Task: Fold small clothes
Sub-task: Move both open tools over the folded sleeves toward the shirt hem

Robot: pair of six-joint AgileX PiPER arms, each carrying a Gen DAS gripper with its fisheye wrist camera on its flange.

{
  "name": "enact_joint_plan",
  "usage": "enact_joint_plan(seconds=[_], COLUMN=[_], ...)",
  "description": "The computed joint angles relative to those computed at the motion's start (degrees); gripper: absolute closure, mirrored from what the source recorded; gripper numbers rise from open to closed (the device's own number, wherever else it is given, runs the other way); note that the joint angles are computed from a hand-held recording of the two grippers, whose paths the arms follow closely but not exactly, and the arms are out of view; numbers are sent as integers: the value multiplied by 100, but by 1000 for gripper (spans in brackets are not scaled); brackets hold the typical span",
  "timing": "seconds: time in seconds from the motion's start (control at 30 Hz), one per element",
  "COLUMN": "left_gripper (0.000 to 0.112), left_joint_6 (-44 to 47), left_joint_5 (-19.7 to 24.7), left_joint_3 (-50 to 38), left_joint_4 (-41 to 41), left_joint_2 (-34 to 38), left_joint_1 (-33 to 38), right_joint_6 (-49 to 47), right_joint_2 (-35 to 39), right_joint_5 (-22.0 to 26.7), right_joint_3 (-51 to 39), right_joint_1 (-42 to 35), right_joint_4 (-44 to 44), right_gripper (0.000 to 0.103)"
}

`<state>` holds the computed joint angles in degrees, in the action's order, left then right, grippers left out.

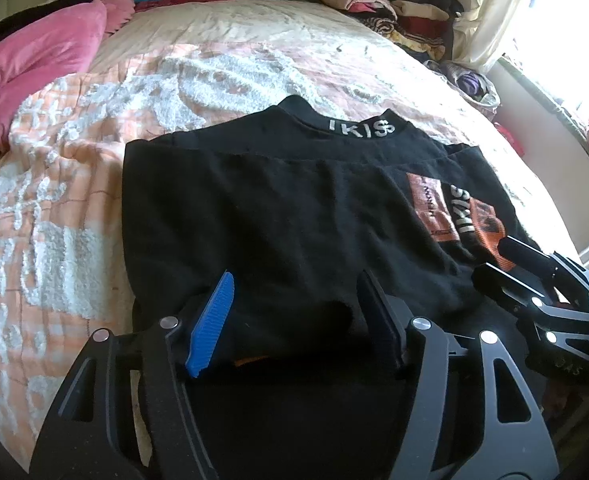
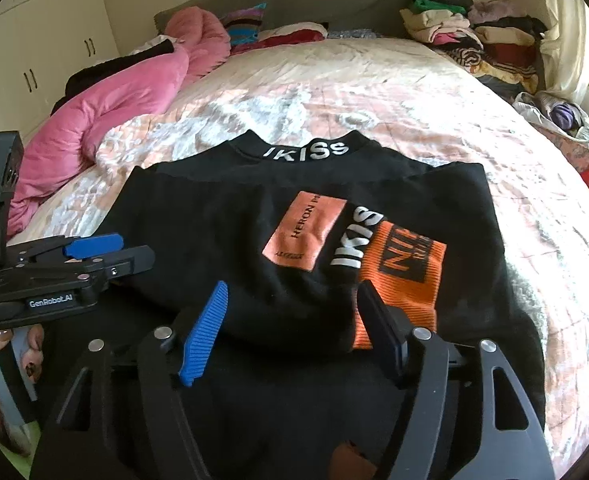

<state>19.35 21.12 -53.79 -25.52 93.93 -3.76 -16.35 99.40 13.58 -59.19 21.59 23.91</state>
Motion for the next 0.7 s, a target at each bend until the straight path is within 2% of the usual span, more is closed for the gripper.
enact_joint_plan(seconds=[0.17, 0.37, 0.57, 0.7], left_gripper=[50, 35, 19, 19], left_joint_6=[192, 186, -223, -571], left_joint_5=[-8, -47, -209, -282], left_joint_3=[52, 87, 174, 202], left_joint_4=[-246, -347, 21, 353], left_joint_2=[-109, -205, -396, -473], left_joint_1=[39, 84, 51, -18], right_joint_6=[150, 109, -104, -187], right_joint_2=[-62, -140, -303, -416], right_joint_5=[-55, -127, -317, -423], right_joint_3=[58, 160, 333, 438], right_joint_1=[-62, -123, -207, -266], right_joint_4=[-95, 34, 335, 447], right_gripper=[29, 17, 6, 5])
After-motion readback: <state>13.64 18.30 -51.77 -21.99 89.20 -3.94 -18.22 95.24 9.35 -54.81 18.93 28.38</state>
